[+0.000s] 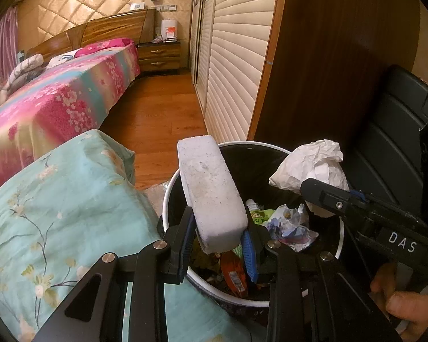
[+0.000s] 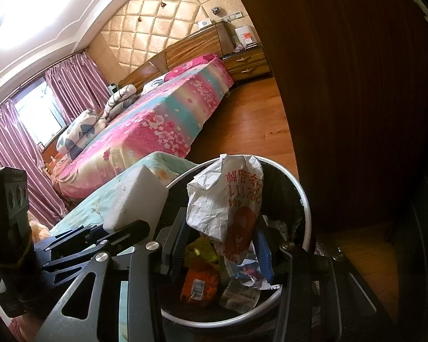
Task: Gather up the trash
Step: 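Lower both tools into the bin and open them to drop the block and tissue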
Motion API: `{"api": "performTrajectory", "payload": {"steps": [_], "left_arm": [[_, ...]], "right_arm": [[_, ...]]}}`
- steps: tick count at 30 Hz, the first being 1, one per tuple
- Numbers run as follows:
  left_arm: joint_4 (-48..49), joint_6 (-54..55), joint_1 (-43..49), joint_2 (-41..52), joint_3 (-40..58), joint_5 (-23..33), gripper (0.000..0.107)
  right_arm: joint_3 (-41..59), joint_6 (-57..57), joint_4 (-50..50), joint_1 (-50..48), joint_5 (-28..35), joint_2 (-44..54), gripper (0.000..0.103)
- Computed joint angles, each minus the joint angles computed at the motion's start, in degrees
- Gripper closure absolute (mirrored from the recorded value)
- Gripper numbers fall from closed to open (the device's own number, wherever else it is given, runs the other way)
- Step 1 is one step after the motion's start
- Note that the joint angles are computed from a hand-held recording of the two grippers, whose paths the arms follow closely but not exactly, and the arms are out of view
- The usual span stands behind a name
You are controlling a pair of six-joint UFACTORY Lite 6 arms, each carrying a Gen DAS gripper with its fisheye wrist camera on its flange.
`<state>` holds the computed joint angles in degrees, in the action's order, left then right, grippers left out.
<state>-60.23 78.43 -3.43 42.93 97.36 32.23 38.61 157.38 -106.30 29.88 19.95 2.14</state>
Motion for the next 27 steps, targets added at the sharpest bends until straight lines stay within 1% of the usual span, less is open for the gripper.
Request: {"api": "performTrajectory", "payload": {"steps": [11,27], "left_arm": [[2.23,-2.7,-0.54,1.48,2.15,0.28,0.077],[2.83,-2.86,-0.65,1.02,1.78,0.67,0.076]], "right_arm": [[1.46,-1.68,1.1,-0.8,-1.3,0.99,0.058],[2.54,-3.1,2.58,-0.35,-1.18,1.9,0.058]]}}
